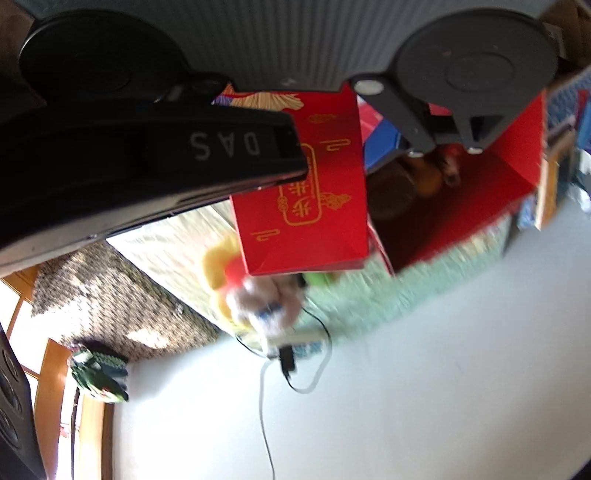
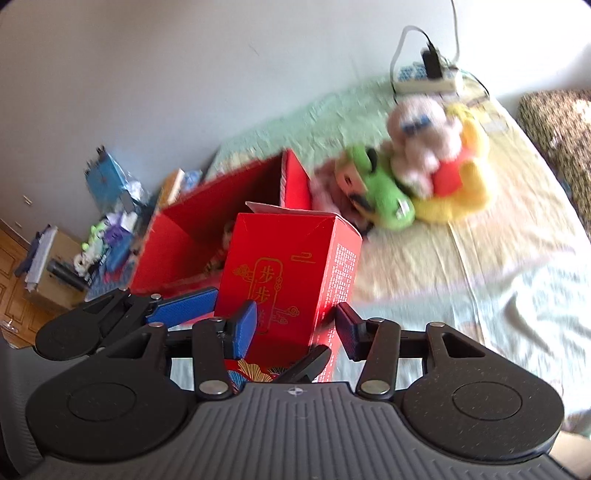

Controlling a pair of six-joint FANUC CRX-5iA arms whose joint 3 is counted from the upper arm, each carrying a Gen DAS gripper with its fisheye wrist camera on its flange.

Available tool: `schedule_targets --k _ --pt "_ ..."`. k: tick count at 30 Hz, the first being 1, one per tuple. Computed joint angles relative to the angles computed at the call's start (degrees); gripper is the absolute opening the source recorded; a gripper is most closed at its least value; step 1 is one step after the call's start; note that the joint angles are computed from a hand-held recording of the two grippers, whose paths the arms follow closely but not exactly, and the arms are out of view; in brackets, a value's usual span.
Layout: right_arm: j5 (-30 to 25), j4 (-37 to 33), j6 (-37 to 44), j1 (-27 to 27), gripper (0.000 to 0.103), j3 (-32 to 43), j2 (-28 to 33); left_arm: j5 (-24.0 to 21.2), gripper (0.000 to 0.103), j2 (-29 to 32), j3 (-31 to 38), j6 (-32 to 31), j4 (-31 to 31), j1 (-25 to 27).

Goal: Organize objects

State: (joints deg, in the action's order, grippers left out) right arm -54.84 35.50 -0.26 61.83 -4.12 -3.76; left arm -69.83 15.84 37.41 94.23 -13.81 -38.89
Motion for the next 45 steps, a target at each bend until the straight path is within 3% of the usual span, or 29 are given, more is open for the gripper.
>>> schedule_targets --k 3,9,19,29,38,45 --pt "4.0 1.4 1.57 -2.06 0.05 1.24 1.24 1.39 0.079 -0.02 1.94 -0.35 -4.11 0.31" --pt "9.13 -1.61 8.62 -6.23 0.049 8.14 6.96 2.04 0.079 0.02 3.59 -1.28 -2.58 5.63" --pt "9.34 -18.71 28.71 -12.06 0.045 31.77 24.08 2.79 0.078 1.46 2.36 -5.45 8.39 19.83" --pt "-0.06 -36.99 39.91 -15.94 0.044 53.57 39.34 -4.72 0.077 8.26 7.32 -6.98 8.31 24.72" --pt "-16.53 -47.79 45.31 -19.03 0.044 73.82 51.48 -10.87 0.077 12.02 8.96 -8.49 10.22 26.47" --pt "-19.07 -50.01 46.53 -19.9 0.042 77.08 53.49 -11.97 0.079 12.91 9.18 -7.5 9.66 26.75"
